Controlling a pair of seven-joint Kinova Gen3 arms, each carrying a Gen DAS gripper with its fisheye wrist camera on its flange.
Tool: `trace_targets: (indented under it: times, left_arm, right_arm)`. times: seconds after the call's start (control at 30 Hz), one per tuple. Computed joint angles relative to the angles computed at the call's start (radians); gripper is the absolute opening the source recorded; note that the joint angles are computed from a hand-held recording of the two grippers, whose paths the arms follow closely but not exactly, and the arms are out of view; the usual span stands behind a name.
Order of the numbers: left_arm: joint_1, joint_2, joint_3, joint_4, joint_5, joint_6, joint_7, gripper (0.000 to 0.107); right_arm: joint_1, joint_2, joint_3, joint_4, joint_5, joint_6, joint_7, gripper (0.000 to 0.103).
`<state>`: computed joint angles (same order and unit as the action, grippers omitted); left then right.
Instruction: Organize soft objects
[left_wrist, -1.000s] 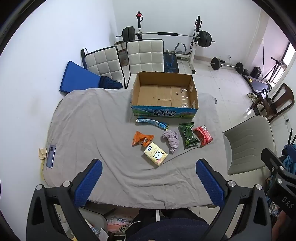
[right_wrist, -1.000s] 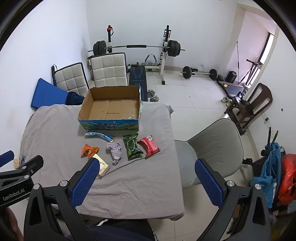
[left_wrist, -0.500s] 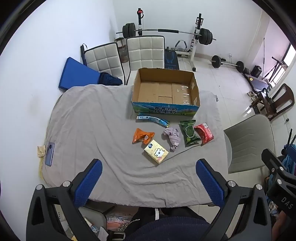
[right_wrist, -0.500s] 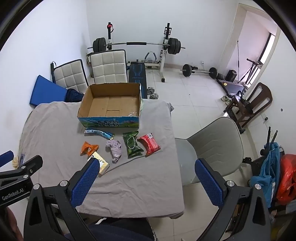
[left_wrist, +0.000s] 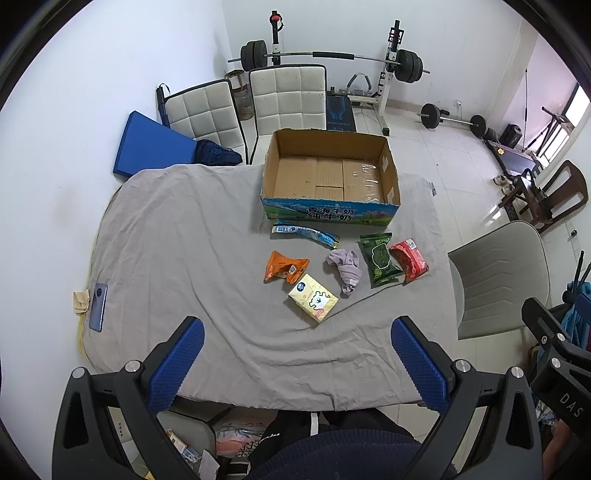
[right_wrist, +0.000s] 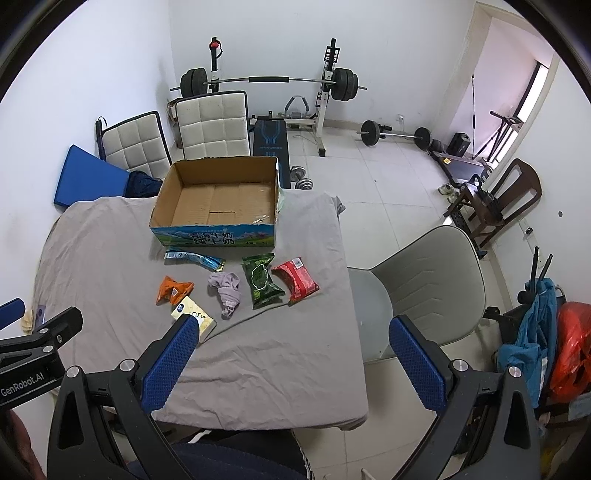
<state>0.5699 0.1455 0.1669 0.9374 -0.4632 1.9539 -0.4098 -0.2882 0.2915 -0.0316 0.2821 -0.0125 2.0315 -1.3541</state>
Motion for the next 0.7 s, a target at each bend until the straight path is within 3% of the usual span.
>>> trace_targets:
  times: [0.7]
  left_arm:
    - [-0.007,0.001,-0.004,-0.004,0.004,-0.006,-0.010,0.103]
  right_arm:
    - [-0.008,-0.005,0.000,0.012,0.009,-0.011,-0.006,0.103]
